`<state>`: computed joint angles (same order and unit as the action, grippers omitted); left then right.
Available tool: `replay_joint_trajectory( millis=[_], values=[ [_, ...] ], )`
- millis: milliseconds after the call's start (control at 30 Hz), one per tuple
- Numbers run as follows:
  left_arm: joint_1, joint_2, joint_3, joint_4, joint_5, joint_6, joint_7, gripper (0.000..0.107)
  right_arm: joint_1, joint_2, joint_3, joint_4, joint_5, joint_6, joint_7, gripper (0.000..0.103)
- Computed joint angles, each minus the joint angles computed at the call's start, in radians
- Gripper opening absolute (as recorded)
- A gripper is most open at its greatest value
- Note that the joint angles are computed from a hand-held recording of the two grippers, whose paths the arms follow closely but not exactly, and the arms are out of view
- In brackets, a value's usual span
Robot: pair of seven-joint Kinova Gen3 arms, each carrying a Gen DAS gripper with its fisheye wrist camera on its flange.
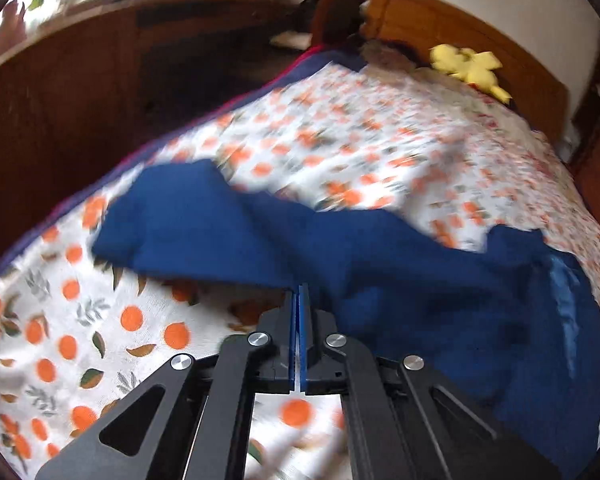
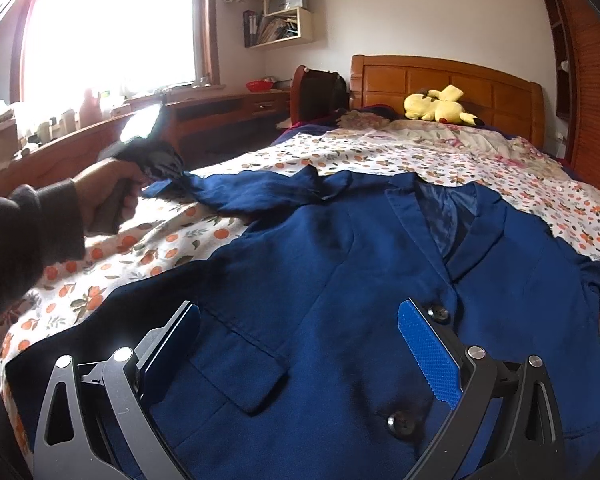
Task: Fold large clothes
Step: 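Fold the held sleeve across the jacket body with the left gripper, then open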
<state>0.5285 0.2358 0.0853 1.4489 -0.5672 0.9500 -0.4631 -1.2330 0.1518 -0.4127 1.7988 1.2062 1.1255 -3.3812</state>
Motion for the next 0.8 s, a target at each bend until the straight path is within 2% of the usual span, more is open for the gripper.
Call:
replay_joint_trajectory(
  millis=[167,300,500,767,800],
  values=[
    [0.102,-0.006,0.045,-0.106,-0.063,0.097,-0.018,0.000,-0.043,-0.009,-0.017,-0.032,-0.034,0.140,0.040,0.096],
    [0.198,0.013,0.076,-0.189,-0.105,0.163,-0.033,0.000,-0.057,-0.045,-0.043,-0.026,-0.064,0.206,0.029,0.096],
    [0.335,0.076,0.083,-0.287,-0.143,0.242,-0.067,0.000,-0.063,-0.091,-0.096,-0.007,-0.086,0.289,-0.015,0.096],
    [0.439,0.102,0.073,-0.249,-0.132,0.227,-0.050,0.001,-0.057,-0.128,-0.148,0.013,-0.081,0.348,-0.050,0.096],
    [0.455,0.109,0.072,-0.243,-0.138,0.235,-0.044,0.005,-0.052,-0.132,-0.151,0.015,-0.083,0.347,-0.047,0.096]
  ],
)
